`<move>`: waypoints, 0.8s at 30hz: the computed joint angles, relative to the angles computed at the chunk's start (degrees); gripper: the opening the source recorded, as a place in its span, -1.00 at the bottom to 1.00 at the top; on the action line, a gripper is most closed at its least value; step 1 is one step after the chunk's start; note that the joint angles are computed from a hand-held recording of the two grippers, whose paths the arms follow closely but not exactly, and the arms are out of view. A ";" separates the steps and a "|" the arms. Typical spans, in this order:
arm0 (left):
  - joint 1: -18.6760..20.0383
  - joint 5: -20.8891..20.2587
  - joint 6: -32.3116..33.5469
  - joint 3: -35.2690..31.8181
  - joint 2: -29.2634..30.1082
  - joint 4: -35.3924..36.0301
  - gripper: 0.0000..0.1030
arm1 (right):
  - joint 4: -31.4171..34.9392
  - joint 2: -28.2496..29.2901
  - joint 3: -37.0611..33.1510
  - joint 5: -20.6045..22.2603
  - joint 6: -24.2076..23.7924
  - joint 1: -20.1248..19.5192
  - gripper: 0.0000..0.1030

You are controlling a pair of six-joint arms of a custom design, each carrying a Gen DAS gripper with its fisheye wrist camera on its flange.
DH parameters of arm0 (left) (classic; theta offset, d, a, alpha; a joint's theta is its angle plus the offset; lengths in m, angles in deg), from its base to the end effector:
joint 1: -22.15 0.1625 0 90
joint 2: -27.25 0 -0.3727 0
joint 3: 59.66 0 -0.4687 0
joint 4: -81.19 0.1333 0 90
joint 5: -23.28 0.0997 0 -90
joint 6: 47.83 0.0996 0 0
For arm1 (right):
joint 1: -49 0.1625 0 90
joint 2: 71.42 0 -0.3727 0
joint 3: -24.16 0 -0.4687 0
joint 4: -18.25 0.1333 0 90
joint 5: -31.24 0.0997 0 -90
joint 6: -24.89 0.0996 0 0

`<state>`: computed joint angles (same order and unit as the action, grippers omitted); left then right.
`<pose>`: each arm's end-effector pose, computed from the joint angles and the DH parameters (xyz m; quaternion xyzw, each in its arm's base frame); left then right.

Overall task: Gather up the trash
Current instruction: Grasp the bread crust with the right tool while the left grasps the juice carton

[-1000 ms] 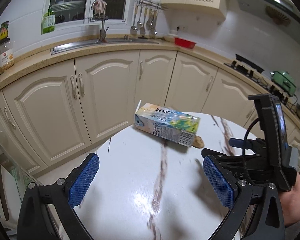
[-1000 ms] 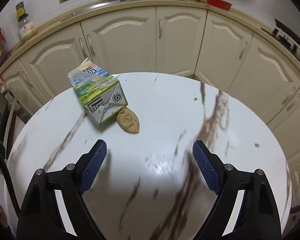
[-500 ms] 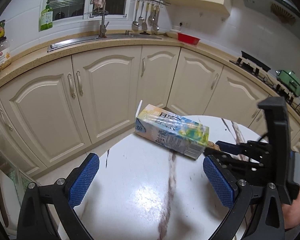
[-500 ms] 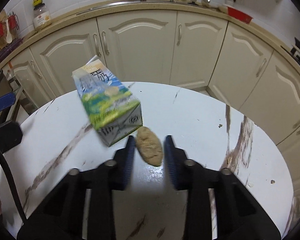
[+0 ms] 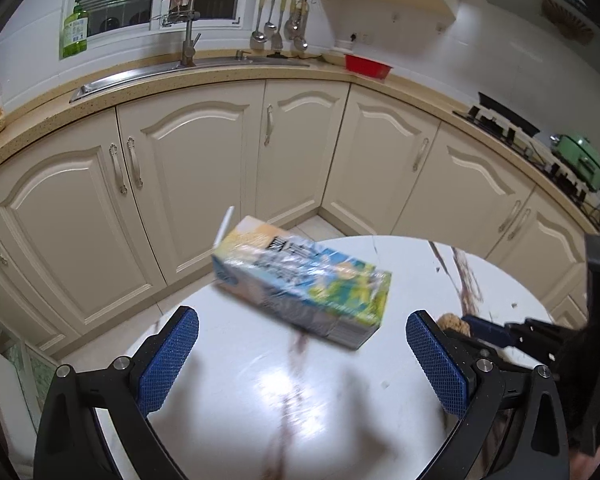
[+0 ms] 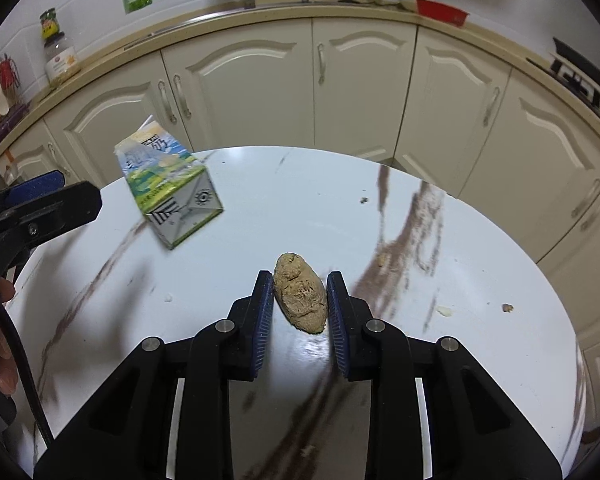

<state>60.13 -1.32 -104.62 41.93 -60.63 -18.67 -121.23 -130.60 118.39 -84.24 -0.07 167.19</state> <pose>-0.3082 -0.5247 0.3758 -0.0169 0.8411 -0.4226 0.3373 0.4074 -0.5686 0.1512 0.4081 -0.8778 0.1286 0.2152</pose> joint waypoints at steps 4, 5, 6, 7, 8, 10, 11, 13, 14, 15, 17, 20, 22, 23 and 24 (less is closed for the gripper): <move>1.55 0.66 -8.96 -5.56 5.65 8.20 0.98 | 1.38 -0.54 -0.53 1.61 -0.95 -0.99 -0.50; 1.60 0.81 -11.48 -6.43 6.66 9.85 0.98 | 1.46 -0.62 -0.47 1.79 -1.39 -1.08 -0.50; 1.72 0.89 -13.83 -7.17 7.56 11.03 0.98 | 1.73 -0.70 -0.56 2.11 -2.13 -1.27 -0.50; 1.87 1.08 -15.87 -8.11 8.61 12.17 0.98 | 2.14 -0.79 -0.72 2.52 -2.70 -1.49 -0.50; 2.10 1.53 -18.38 -9.48 9.91 14.35 0.98 | 2.61 -0.90 -0.89 3.03 -3.20 -1.74 -0.50; 2.40 2.23 -23.71 -12.20 12.57 19.33 0.98 | 2.88 -1.14 -0.92 3.43 -4.24 -2.12 -0.50; 2.69 2.26 -25.97 -13.64 13.82 21.40 0.98 | 3.33 -1.37 -1.03 3.86 -4.65 -2.48 -0.50; 3.35 2.31 -28.87 -16.37 16.32 23.42 0.98 | 3.84 -1.85 -1.07 4.13 -4.93 -3.00 -0.50; 3.58 2.60 -30.67 -18.03 17.72 25.23 0.98 | 3.88 -2.01 -1.15 4.05 -5.19 -3.28 -0.50; 3.89 3.09 -33.05 -20.17 19.42 28.02 0.98 | 4.20 -2.16 -1.38 4.33 -5.37 -3.67 -0.50; 4.72 3.51 -36.75 -24.99 23.44 32.87 0.98 | 4.92 -2.19 -2.11 5.25 -5.62 -4.47 -0.50; 6.26 3.36 -41.71 -31.13 28.33 39.22 0.98 | 4.61 -2.07 -2.40 5.49 -6.62 -4.89 -0.50; 7.25 2.93 -42.72 -34.01 30.81 40.47 0.98 | 4.57 -2.03 -2.51 6.10 -6.92 -5.15 -0.50; 7.85 2.44 -41.60 -34.86 31.72 39.44 0.95 | 4.68 -2.00 -2.62 6.40 -6.89 -5.26 -0.50; 8.23 1.99 -40.25 -35.50 32.34 38.23 0.85 | 4.82 -2.01 -2.64 6.49 -6.83 -5.26 -0.50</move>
<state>68.36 0.67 -144.87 6.44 -28.29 19.56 -116.42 -132.61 115.75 -77.75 -6.89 161.93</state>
